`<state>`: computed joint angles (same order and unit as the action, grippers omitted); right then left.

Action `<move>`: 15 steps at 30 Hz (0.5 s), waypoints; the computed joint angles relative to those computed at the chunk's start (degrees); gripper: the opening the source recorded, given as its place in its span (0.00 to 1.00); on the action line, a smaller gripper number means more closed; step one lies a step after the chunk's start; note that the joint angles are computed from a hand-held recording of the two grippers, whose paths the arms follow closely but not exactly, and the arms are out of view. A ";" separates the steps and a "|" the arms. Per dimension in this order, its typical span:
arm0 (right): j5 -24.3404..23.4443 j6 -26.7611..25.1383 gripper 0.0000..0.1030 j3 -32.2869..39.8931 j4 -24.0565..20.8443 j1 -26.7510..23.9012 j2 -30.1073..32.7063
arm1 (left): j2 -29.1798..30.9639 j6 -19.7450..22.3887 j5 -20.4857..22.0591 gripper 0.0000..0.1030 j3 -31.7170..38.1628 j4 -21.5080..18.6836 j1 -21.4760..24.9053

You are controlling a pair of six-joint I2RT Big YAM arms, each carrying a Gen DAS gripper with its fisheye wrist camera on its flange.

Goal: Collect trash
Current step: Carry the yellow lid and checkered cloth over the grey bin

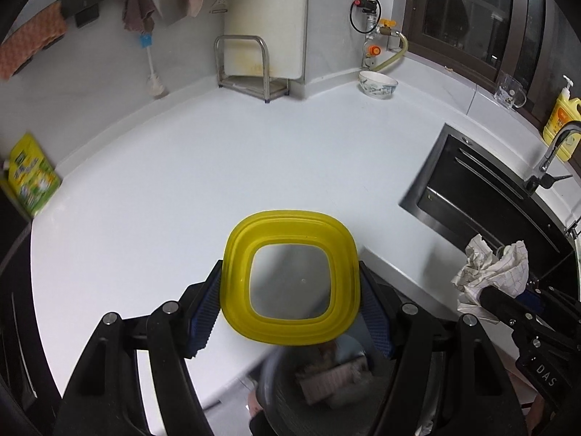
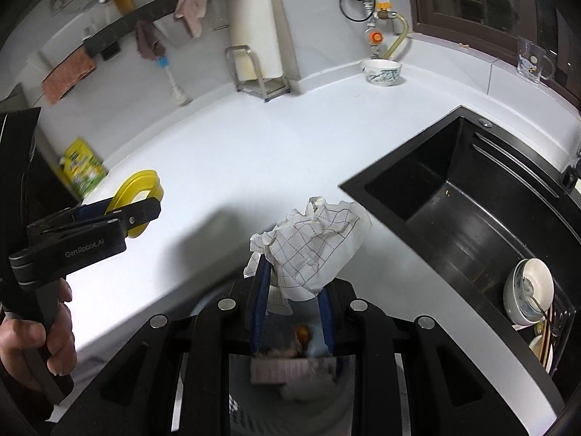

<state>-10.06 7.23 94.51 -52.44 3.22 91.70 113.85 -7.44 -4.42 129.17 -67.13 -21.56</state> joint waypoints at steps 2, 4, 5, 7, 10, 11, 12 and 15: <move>-1.30 -1.63 0.24 -1.67 -0.15 -0.51 -1.25 | -2.58 -1.30 -1.43 0.65 -4.04 1.21 -1.09; -3.19 -3.39 0.24 -3.46 -0.43 -1.17 -2.54 | -4.81 -2.56 -2.66 0.65 -7.46 2.26 -2.09; -3.81 -4.20 0.24 -4.10 -0.50 -1.42 -2.99 | -5.99 -3.43 -3.36 0.65 -9.22 2.78 -2.66; -4.96 -6.07 0.24 -5.17 -0.65 -1.87 -3.75 | -7.35 -4.83 -4.51 0.65 -11.24 3.28 -3.48; -6.52 -8.37 0.24 -6.63 -1.05 -2.50 -4.72 | -9.08 -6.62 -6.09 0.65 -13.93 3.95 -4.45; -6.89 -8.84 0.24 -7.04 -1.19 -2.64 -5.00 | -9.60 -7.27 -6.58 0.65 -14.78 4.01 -4.76; -7.20 -9.19 0.24 -7.36 -1.31 -2.76 -5.24 | -10.02 -7.74 -6.99 0.65 -15.51 4.04 -5.03; -7.98 -9.98 0.24 -8.32 -1.70 -2.95 -5.89 | -10.74 -8.71 -7.79 0.65 -17.01 3.72 -5.54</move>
<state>-18.04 -2.75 86.20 -54.14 0.27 85.81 103.11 -16.15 -12.21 112.16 -63.41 -27.10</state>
